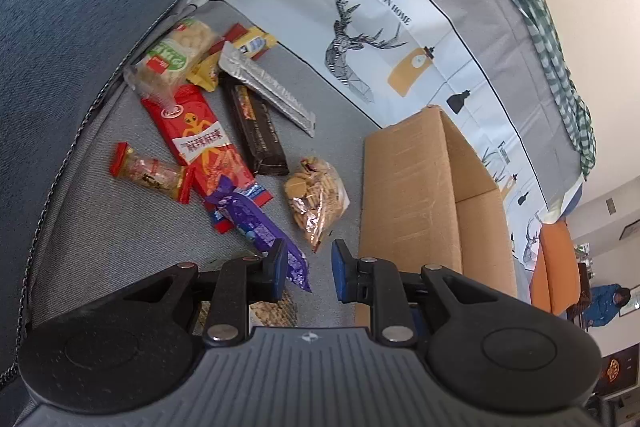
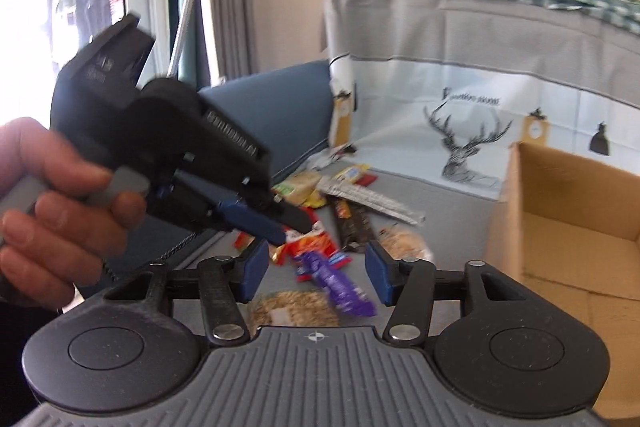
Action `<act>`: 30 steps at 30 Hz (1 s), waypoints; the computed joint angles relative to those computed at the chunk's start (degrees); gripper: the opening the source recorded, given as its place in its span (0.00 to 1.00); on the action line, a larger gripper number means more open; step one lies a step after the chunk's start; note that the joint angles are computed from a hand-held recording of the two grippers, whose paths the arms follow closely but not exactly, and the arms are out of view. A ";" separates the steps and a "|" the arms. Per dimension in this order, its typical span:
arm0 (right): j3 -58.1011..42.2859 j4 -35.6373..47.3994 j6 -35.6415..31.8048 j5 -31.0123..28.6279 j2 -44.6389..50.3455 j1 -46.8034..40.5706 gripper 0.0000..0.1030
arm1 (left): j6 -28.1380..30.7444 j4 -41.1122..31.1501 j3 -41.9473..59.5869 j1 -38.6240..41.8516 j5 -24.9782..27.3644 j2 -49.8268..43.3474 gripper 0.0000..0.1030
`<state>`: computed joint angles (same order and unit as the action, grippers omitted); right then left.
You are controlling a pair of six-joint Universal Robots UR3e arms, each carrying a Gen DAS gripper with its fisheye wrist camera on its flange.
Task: Organize snacks
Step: 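Grasp the purple chocolate bar with the left tool while the right tool grasps the peanut brittle pack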
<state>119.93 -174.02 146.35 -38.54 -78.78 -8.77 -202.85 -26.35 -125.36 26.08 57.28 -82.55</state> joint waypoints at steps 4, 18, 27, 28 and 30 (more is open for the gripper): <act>-3.12 1.85 1.35 -3.74 4.13 3.85 0.66 | -0.44 -0.91 -0.97 1.41 0.07 0.20 0.28; -12.23 8.57 1.20 -12.59 14.90 10.87 0.89 | -2.80 -2.85 3.35 -0.12 3.64 -6.40 0.49; -14.74 9.76 -0.25 -16.68 16.77 12.61 0.82 | -5.56 -2.60 5.71 -1.65 4.74 -10.27 0.55; -14.73 9.68 -0.53 -16.53 16.86 12.50 0.80 | -6.02 -2.61 6.30 -1.92 4.74 -11.02 0.55; -14.52 9.19 -1.06 -16.52 17.00 12.37 0.80 | -6.85 -2.68 7.85 -2.77 4.97 -12.87 0.56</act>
